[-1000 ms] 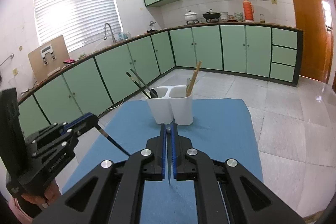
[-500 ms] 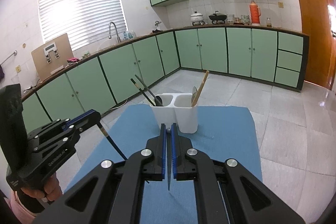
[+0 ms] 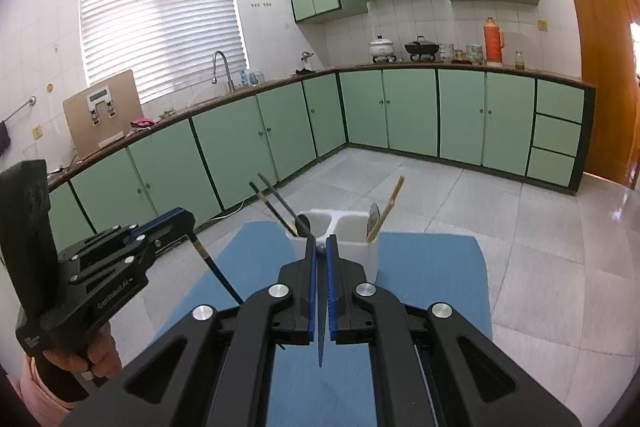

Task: Organize utensils
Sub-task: 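Carry the black chopstick with the left tool while the right tool carries the grey one, then lower both chopsticks into the holder compartments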

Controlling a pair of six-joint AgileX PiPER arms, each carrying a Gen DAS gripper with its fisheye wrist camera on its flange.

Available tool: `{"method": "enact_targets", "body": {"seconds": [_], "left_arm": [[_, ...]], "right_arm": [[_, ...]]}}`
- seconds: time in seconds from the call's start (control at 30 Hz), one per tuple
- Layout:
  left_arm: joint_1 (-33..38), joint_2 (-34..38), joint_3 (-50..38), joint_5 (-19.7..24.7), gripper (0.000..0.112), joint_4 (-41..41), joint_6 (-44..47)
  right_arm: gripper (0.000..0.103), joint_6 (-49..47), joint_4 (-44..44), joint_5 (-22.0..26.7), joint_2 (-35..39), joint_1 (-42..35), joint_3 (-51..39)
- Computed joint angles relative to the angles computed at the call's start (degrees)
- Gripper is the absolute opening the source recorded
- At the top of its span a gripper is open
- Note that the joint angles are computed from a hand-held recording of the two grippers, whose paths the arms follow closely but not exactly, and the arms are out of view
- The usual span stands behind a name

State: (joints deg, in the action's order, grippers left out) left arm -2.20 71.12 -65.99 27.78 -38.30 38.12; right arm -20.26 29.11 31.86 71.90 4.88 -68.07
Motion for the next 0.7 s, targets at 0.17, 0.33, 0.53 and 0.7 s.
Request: {"method": "enact_targets", "body": {"seconds": [0.17,0.33,0.53,0.7], "left_arm": [[0.5,4.3,-7.0,0.4,0.006,-0.3,-0.7],[0.2,8.9,-15.0,0.3,0.006,0.8,-2.9],[-0.7,16.3,-27.4,0.4,0.006,4.7,-8.2],[-2.2,22.8,-36.0,-0.1,0.006,10.0,-13.7]], "right_arm": [[0.005,0.6,-1.2,0.7,3.3,0.0,-6.9],[0.005,1.9,-3.2,2.3,8.2,0.0,-16.3],[0.005,4.4,-4.3,5.0,17.1,-0.4,-30.7],[0.005,7.8,-7.3,6.7,25.3,0.2,-42.5]]}}
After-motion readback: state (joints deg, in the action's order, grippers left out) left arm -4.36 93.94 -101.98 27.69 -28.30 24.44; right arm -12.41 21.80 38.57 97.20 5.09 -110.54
